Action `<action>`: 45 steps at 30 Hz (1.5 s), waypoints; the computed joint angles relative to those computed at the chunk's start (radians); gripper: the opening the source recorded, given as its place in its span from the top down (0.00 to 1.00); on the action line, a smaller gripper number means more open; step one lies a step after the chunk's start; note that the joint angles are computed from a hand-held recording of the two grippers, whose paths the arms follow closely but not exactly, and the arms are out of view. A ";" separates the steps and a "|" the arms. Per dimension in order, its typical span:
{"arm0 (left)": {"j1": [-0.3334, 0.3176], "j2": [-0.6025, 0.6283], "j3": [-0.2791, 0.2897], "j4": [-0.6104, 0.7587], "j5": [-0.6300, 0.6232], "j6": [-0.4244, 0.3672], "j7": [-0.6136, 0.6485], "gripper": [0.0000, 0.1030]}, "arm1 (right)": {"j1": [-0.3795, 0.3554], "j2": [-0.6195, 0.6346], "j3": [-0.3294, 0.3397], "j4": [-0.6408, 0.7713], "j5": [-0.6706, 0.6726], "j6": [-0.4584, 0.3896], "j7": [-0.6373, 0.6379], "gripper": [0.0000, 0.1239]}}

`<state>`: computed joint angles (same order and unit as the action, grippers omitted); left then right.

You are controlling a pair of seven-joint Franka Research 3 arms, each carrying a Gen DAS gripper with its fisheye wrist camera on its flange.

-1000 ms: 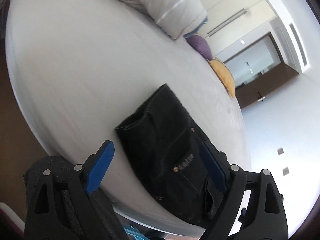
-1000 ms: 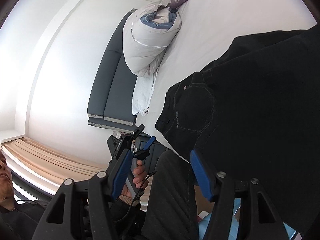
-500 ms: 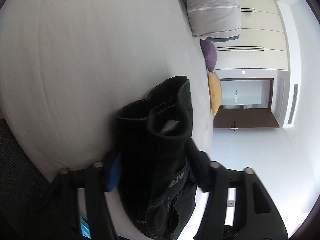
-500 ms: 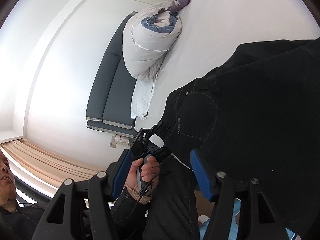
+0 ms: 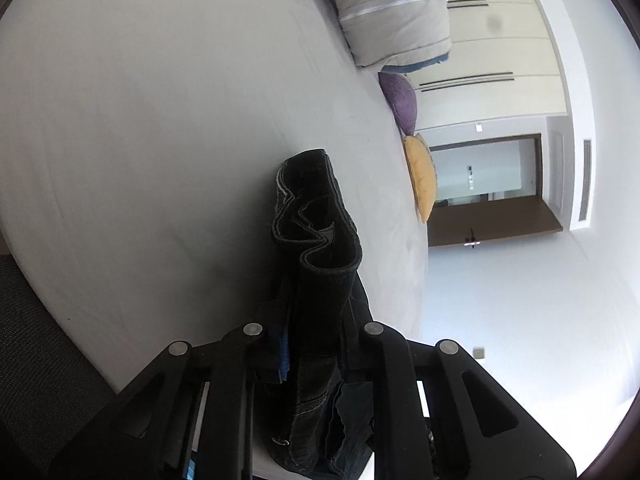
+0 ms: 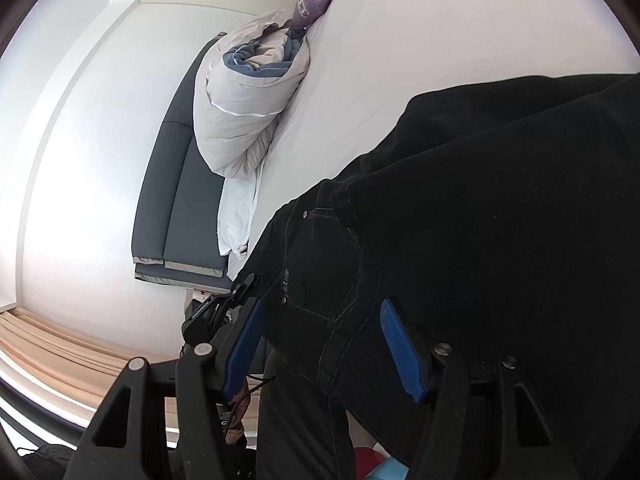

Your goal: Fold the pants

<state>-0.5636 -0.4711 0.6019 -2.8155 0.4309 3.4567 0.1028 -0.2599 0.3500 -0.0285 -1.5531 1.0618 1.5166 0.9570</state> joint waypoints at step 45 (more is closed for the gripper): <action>-0.167 0.755 -0.660 1.159 0.039 -0.976 1.004 0.85 | -0.248 0.224 0.039 0.301 -0.033 -0.059 0.124 0.46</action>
